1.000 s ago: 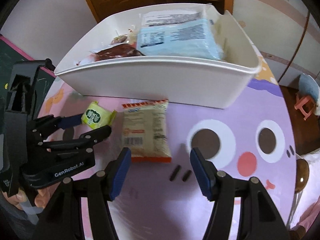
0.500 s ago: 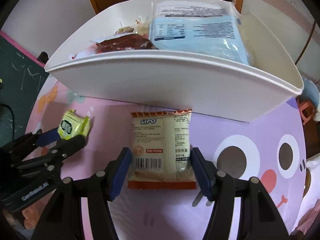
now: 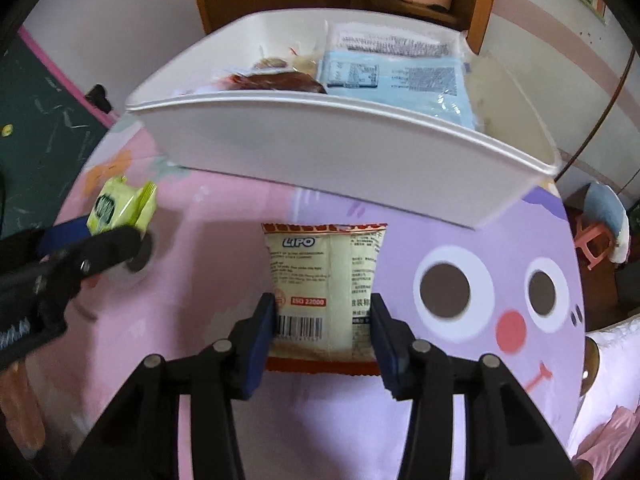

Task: Organize snacks
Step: 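Lower the green biscuit and LIPO packet into the white tray and open both tools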

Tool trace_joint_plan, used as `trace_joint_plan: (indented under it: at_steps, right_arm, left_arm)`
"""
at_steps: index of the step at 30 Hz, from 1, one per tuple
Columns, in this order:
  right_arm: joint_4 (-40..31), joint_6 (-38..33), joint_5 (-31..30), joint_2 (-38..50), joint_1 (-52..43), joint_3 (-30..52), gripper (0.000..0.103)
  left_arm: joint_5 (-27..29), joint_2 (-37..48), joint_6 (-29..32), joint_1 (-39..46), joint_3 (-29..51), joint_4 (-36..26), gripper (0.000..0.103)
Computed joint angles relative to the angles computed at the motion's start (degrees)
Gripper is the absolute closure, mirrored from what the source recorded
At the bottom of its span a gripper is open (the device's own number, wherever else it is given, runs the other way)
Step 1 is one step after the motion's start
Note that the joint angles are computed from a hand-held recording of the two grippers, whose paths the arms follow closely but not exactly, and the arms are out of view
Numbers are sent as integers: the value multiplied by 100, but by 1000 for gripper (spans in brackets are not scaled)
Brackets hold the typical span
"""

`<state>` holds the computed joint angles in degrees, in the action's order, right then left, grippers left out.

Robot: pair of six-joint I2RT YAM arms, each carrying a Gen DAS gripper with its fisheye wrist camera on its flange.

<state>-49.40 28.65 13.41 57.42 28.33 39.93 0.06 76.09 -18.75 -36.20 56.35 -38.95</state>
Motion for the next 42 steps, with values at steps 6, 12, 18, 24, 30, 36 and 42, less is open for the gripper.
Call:
trace_joint_plan:
  at_steps: [6,12,18,24,30,36,42]
  right_arm:
    - [-1286,852,507,-1119,1085,390,57]
    - [-2353,1694,1436,-1350,2216,1387,57]
    - [-3048,1936,2373,-1130,2759,2768,57]
    - [-2846,902,2320,-1004,1886,3740,57]
    - [-2044,-722,1357,-664,-40,4405,57]
    - [-1458,-1406,621,62,-1312,5086,57]
    - [-913,-1620,341,748,-1813,5346,57]
  left_arm:
    - [-402,-756,-99,-429,286,-937,54]
    - [-967,-1051,-46,-911,1065,-1626,54]
    - [-1480,-695,168,-1090,2441,-2129,53]
    - [-2144,97,658,-1190,4024,-2413,53]
    - [-2433,1128,1046,-1083,5785,-2597,53]
    - [-2609,2429,1268,-916,7716,-2972,53]
    - [-2501,3732,1249,-607,9411,-3464,53]
